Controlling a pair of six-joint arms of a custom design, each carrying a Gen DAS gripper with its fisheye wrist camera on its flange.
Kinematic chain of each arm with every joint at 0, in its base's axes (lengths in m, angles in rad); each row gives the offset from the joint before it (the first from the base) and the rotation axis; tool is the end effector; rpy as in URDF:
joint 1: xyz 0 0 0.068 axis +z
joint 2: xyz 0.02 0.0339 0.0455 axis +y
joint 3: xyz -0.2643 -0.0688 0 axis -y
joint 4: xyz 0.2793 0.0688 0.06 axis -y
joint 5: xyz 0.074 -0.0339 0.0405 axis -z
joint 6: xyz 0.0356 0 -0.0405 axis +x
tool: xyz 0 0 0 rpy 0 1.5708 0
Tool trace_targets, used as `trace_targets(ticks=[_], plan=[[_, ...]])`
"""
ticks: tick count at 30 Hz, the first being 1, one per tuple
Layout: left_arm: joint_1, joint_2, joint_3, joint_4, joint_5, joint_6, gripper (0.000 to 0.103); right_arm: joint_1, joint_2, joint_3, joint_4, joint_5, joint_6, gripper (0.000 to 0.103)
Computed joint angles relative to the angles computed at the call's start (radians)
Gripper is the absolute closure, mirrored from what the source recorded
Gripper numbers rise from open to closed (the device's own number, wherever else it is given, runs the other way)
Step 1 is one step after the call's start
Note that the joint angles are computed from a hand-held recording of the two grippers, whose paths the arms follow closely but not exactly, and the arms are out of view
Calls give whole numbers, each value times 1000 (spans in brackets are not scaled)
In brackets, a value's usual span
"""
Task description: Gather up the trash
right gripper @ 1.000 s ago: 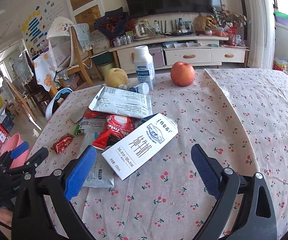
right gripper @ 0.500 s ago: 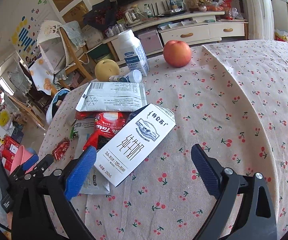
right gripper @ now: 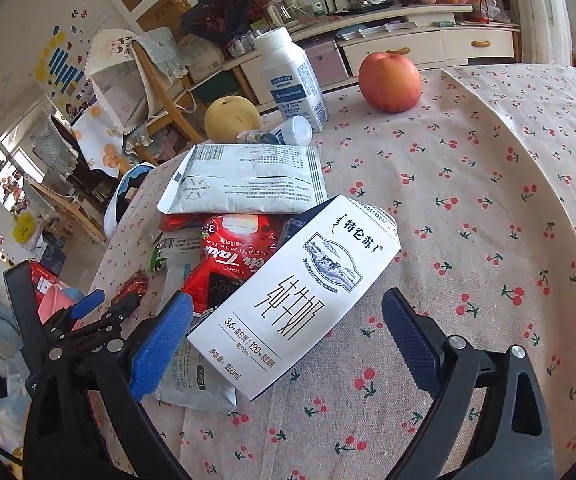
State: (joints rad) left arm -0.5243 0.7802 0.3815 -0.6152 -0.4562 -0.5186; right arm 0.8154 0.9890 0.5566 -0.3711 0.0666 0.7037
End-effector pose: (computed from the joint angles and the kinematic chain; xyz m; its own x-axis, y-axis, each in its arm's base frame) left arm 0.1540 -0.0709 0.1563 -0.7611 -0.0739 -0.6444 -0.1490 0.9868 0.0628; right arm 0.1591 0.1655 0.1929 -0.8258 0.0648 -0.5603 -0.2104 0.8863 0.4126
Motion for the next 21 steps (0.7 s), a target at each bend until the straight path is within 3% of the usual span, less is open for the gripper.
trace_targets(ticks=[3, 11, 21], plan=[[36, 4, -6, 13, 47, 0, 31, 2, 26, 1, 29, -6, -9, 8], [0, 20, -8, 29, 56, -18, 57, 13, 95, -2, 97, -4, -23, 8], [-58, 13, -5, 10, 35, -69, 60, 22, 119, -14, 160, -6, -23, 8]])
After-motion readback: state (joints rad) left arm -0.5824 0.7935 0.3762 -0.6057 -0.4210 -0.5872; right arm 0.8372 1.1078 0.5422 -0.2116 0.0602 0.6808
